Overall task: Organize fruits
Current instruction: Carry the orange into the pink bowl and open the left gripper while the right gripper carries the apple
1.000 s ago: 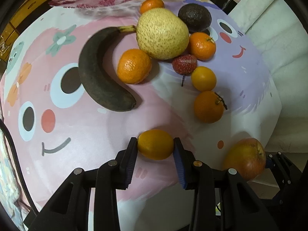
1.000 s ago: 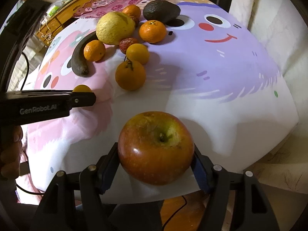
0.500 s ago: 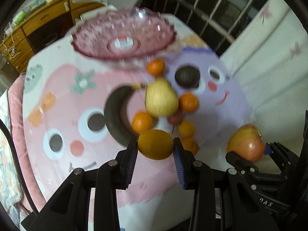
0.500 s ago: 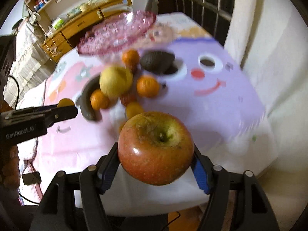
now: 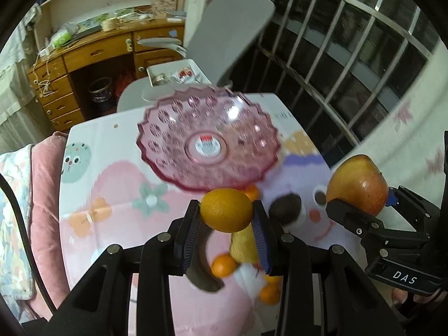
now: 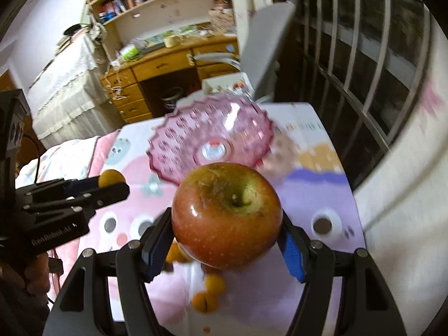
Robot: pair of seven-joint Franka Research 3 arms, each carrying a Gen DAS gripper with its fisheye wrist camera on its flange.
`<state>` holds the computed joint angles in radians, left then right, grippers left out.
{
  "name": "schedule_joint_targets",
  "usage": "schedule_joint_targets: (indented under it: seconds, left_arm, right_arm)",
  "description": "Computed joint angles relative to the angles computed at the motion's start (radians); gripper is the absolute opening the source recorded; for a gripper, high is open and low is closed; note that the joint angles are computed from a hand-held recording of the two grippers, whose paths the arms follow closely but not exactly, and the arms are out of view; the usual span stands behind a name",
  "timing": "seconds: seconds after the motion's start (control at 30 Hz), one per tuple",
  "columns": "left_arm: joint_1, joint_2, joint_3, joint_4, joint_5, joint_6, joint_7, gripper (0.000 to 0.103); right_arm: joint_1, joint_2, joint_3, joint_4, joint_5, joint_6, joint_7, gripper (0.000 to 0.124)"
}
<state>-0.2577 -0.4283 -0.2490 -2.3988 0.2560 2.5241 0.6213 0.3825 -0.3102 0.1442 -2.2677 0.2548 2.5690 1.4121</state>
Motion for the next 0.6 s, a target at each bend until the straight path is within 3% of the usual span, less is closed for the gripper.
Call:
schedule_joint_targets:
  seconds: [0.17,0.3,0.6]
  left_arm:
    - [0.052,0.079,0.004,0.047,0.044,0.020,-0.043,0.035]
    - [0.073,0.154,0.012,0.100,0.065,-0.010,-0.050,0.035]
    - [0.094,0.337,0.047,0.225,0.059,-0.064,-0.019,0.035]
  right_arm:
    - [0.018,0.136,-0.018,0.132,0.039,0.000,-0.088,0.069]
    - [0.019,0.240,-0.025,0.216,0.090,0.005,-0.152,0.069]
    - [0.002,0.462,-0.025,0.410,0.065,-0.037,-0.143,0.069]
